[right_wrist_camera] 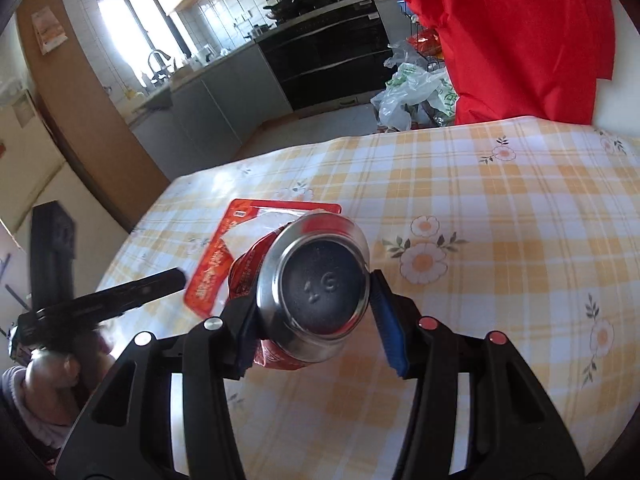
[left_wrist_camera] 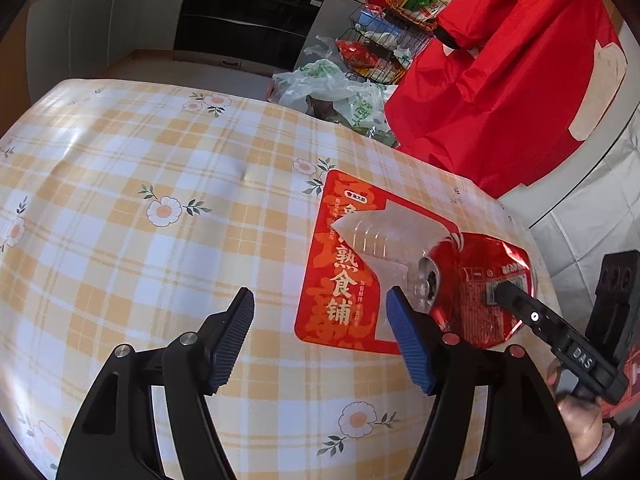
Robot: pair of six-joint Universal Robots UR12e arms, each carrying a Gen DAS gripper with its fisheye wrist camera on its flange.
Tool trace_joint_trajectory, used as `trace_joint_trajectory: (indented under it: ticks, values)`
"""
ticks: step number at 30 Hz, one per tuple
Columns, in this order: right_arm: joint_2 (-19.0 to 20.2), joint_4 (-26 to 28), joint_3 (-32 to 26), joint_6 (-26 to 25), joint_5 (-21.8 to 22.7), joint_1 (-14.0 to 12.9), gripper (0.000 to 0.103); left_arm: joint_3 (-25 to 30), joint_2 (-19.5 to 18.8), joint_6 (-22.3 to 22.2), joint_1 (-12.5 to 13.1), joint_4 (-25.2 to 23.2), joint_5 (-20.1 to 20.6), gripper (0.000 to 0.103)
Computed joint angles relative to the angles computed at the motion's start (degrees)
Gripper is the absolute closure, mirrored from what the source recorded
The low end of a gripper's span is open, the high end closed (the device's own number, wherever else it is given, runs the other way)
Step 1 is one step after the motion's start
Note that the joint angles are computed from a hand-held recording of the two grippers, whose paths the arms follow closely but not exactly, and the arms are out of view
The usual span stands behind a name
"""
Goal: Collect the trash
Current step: 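Grasp the red food package with left tool while right tool lifts the can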
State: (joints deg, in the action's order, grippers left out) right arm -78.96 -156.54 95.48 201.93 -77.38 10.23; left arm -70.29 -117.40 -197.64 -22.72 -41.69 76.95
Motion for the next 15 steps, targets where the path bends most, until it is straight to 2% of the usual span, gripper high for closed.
trace_joint_trajectory:
  ticks: [2, 4, 8, 10, 14, 15]
  values:
    - [-1.1, -0.06, 1.14, -0.33, -0.12, 0.18, 0.051, 0.7, -0.55, 0.02, -0.24, -0.66, -0.61, 0.032]
    - [-2.62, -0.58, 2.66, -0.59, -2.21, 0.6, 0.051, 1.06, -0.94, -0.14, -0.25, -1.26, -1.54, 0.032]
    - [-5.72, -3.62, 6.25, 2.42, -4.18, 0.42, 0.051, 1.79, -2.02, -3.11, -0.27, -1.93, -2.62, 0.032]
    - [-6.77, -3.03, 7.3, 3.03, -4.31, 0.48, 0.051, 2.18, -2.51, -3.99, -0.42, -2.2, -3.3, 0.032]
    - [-9.09, -3.38, 9.59, 3.41, -6.77, 1.17, 0.052, 2.66, -3.03, -3.14, -1.1, -3.55, -4.38, 0.033]
    - [-9.58, -4.03, 10.18, 4.21, -6.72, 1.05, 0.052, 2.57, -2.98, -2.63, -1.31, -4.07, -4.72, 0.036]
